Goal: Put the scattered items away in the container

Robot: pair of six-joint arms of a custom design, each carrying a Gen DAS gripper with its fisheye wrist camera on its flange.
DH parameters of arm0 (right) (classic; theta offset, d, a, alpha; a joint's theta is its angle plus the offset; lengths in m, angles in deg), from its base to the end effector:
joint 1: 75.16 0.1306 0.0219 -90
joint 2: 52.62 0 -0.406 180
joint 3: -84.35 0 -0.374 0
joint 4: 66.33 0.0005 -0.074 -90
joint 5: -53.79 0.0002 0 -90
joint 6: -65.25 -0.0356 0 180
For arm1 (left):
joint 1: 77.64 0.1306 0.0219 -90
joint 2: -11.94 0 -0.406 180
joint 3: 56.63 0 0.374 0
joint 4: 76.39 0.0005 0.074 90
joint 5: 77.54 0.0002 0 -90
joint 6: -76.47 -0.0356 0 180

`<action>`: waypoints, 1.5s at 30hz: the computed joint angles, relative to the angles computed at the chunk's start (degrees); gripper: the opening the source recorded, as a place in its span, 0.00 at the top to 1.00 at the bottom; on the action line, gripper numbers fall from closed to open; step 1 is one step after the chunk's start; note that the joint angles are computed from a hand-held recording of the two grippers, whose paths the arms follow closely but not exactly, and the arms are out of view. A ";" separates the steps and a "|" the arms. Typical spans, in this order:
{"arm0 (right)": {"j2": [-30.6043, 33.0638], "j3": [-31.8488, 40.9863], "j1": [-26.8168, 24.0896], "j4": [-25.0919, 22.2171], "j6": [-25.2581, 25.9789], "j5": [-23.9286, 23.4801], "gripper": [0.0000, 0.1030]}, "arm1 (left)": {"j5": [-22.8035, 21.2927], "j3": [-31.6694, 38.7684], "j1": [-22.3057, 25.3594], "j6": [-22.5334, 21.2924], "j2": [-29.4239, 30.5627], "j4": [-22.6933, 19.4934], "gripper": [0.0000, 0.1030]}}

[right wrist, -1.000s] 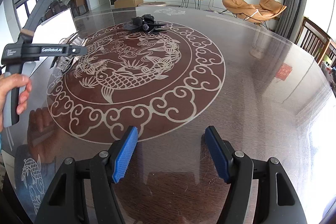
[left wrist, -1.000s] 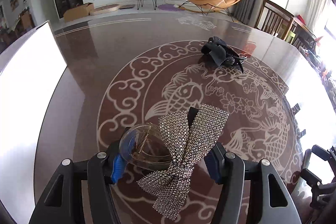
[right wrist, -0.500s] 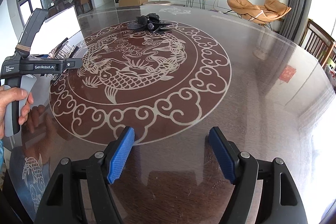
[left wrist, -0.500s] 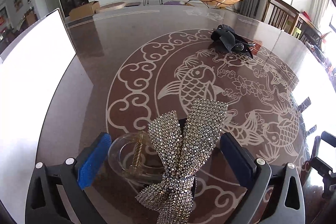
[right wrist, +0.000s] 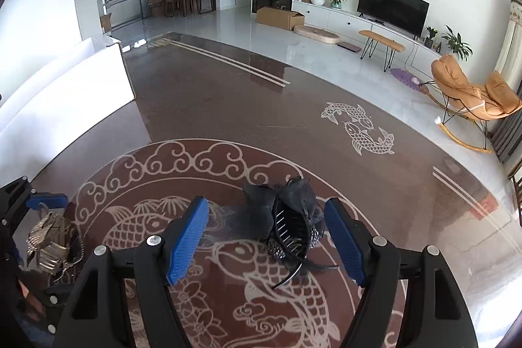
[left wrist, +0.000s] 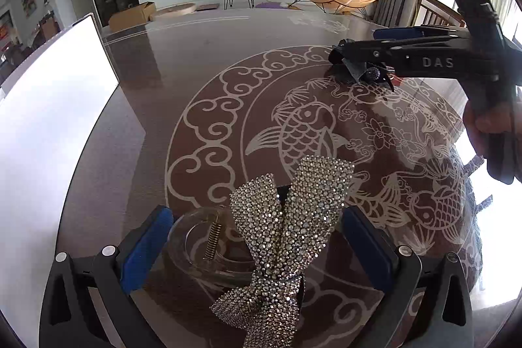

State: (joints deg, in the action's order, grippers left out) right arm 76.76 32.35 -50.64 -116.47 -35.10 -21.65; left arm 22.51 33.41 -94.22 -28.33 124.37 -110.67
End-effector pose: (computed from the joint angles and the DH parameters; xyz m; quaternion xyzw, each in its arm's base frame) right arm 0.6596 0.2905 0.3504 -0.0741 0.9345 -0.0162 0.3477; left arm 0.5562 -0.1726 0.2722 0.2823 0.9120 -0.0883 0.2843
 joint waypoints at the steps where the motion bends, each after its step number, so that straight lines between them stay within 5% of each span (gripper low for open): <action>1: 1.92 2.68 -0.33 -2.42 -0.16 0.42 0.27 | -0.05 0.00 -0.03 0.01 -0.01 0.01 0.00; 4: 5.99 8.42 -1.71 -8.54 -4.31 -1.12 0.32 | -0.05 -0.02 0.00 -0.01 0.00 0.04 0.00; 5: 5.32 7.25 -2.25 -7.31 -6.47 -2.69 0.36 | 0.00 0.04 0.07 -0.06 0.01 -0.04 0.00; 7: 3.84 4.72 -2.47 -5.96 -9.18 -1.61 0.64 | 0.03 0.24 0.15 -0.09 0.07 -0.16 0.00; 10: -0.96 -3.78 -2.15 -1.43 -12.00 -1.79 0.64 | -0.12 0.14 0.01 0.09 0.19 0.09 0.00; 14: -11.12 -20.00 0.64 3.77 -15.67 1.52 0.63 | -0.16 0.44 0.10 0.02 0.32 -0.03 0.00; 20: -23.82 -36.82 9.51 1.95 -28.71 10.61 0.61 | -0.18 0.48 0.08 0.04 0.35 -0.04 0.00; 24: -25.37 -39.13 12.51 -0.16 -34.26 15.67 0.36 | -0.20 0.46 0.06 0.06 0.33 -0.04 0.00; 45: -26.03 -40.10 11.40 1.22 -34.07 13.76 0.27 | -0.27 0.37 -0.01 0.12 0.26 0.00 0.00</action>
